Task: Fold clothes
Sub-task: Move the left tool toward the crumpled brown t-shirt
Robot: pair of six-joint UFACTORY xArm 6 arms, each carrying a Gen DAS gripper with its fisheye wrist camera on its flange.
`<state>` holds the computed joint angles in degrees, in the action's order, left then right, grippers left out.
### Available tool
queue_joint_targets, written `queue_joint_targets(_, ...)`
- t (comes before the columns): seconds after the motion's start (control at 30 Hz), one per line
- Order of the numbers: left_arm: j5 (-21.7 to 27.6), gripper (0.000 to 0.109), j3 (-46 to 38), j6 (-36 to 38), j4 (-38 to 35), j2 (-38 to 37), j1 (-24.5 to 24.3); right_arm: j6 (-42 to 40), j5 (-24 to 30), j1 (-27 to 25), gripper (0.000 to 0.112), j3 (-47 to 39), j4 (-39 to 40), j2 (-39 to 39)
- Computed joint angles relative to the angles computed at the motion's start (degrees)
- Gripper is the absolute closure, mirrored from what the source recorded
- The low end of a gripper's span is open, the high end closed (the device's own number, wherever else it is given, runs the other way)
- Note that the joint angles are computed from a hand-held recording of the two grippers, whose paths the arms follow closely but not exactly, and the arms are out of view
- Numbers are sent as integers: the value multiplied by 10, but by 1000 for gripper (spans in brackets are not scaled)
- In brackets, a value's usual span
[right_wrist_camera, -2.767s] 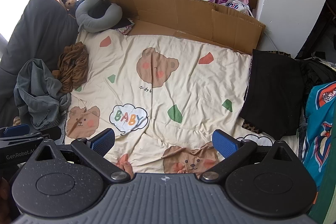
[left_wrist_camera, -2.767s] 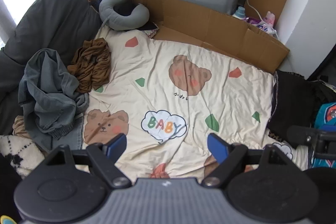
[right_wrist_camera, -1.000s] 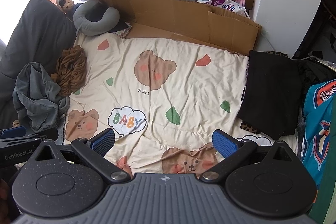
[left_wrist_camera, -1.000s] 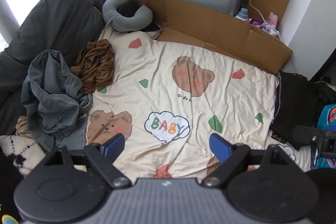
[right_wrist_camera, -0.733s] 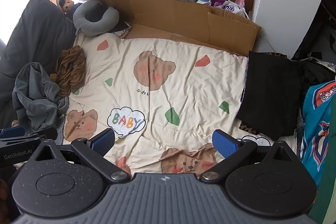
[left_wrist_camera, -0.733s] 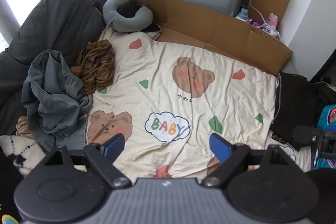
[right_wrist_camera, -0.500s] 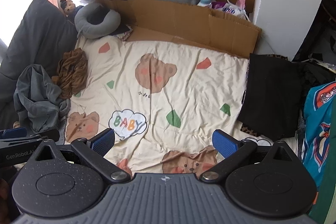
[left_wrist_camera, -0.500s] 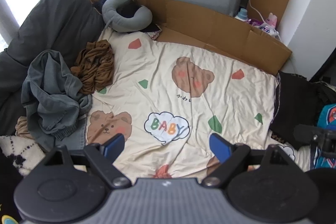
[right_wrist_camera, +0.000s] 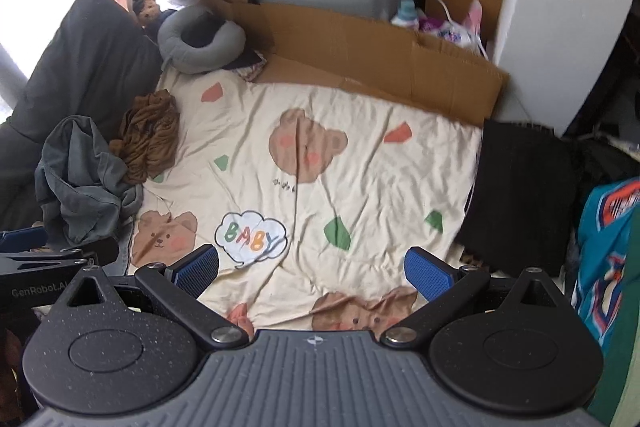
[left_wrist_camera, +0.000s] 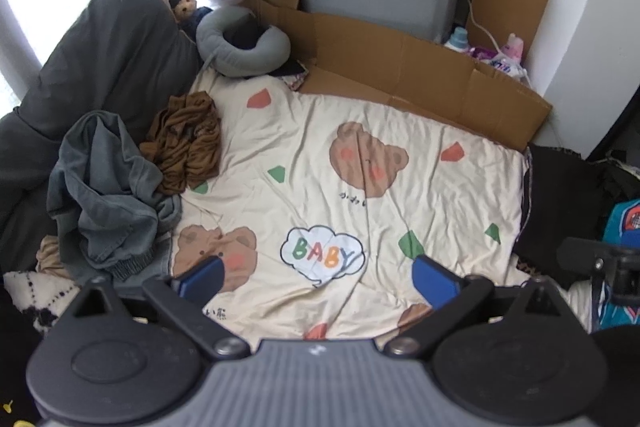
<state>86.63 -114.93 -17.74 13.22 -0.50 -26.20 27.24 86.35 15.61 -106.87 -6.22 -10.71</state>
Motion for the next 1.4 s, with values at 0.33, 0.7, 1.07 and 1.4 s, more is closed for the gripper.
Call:
queue_joint_targets(0.33, 38, 6, -76, 6, -7, 15, 18, -1, 10, 20, 10, -50, -16, 13)
queue_joint_targets(0.7, 71, 6, -131, 27, -13, 22, 54, -11, 7, 28, 10, -87, -15, 28)
queue_joint_targets(1.07, 69, 6, -209, 88, -60, 83, 142, -23, -4, 17, 10, -120, -10, 70)
queue_joint_targets(1.4, 21, 8, -242, 131, -113, 138, 208, -28, -22, 0, 10, -196, -7, 153)
